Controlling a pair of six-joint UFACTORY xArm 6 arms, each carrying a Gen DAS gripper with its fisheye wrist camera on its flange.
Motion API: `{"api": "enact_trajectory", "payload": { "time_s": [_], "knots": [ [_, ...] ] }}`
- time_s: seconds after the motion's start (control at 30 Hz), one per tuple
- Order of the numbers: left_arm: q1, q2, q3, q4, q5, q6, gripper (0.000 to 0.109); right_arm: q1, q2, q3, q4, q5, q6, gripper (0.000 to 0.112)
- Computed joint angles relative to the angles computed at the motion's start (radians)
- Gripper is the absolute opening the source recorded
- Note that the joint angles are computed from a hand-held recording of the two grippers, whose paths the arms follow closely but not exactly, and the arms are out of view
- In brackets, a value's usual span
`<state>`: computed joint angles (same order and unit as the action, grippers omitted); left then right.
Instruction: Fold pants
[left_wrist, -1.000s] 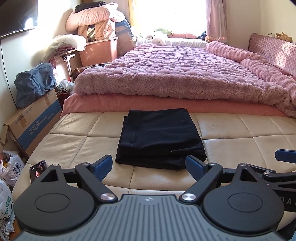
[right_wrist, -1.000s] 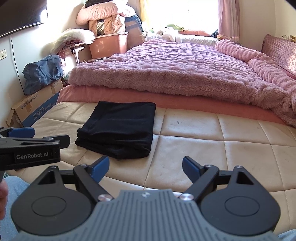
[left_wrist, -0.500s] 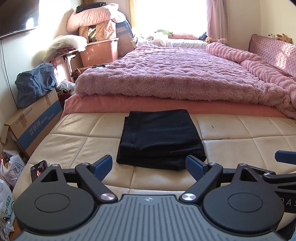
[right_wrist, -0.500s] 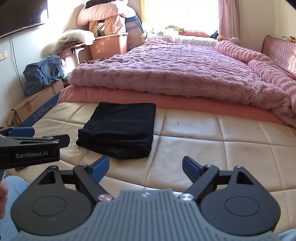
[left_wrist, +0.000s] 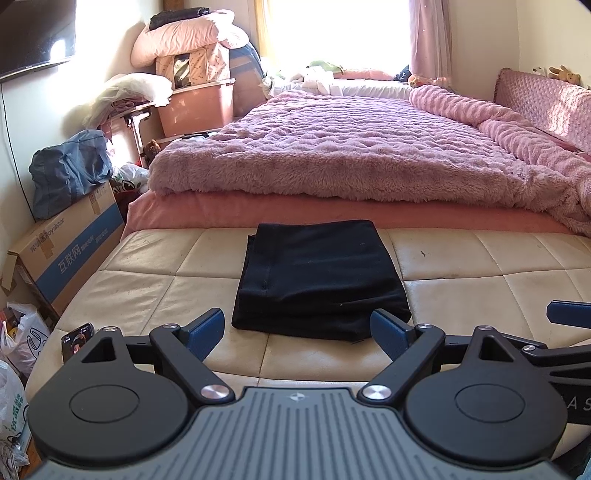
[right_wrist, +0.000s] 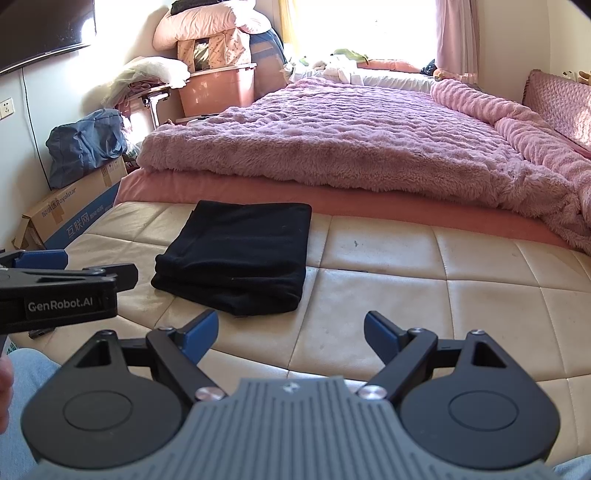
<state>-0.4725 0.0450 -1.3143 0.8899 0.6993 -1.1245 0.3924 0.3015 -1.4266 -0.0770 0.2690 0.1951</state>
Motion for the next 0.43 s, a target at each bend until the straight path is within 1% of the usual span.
{"api": "enact_trajectory", "payload": {
  "time_s": [0.23,0.43],
  "knots": [
    [-0.003,0.0,-0.002,0.03,0.001,-0.015,0.103,0.0,0.002,0.0,-0.001,0.002,0.002,0.082],
    [0.002,0.0,0.002,0.028,-0.011,-0.016,0.103,0.002,0.008,-0.009,0.013,0.012,-0.007,0.082]
  ]
}}
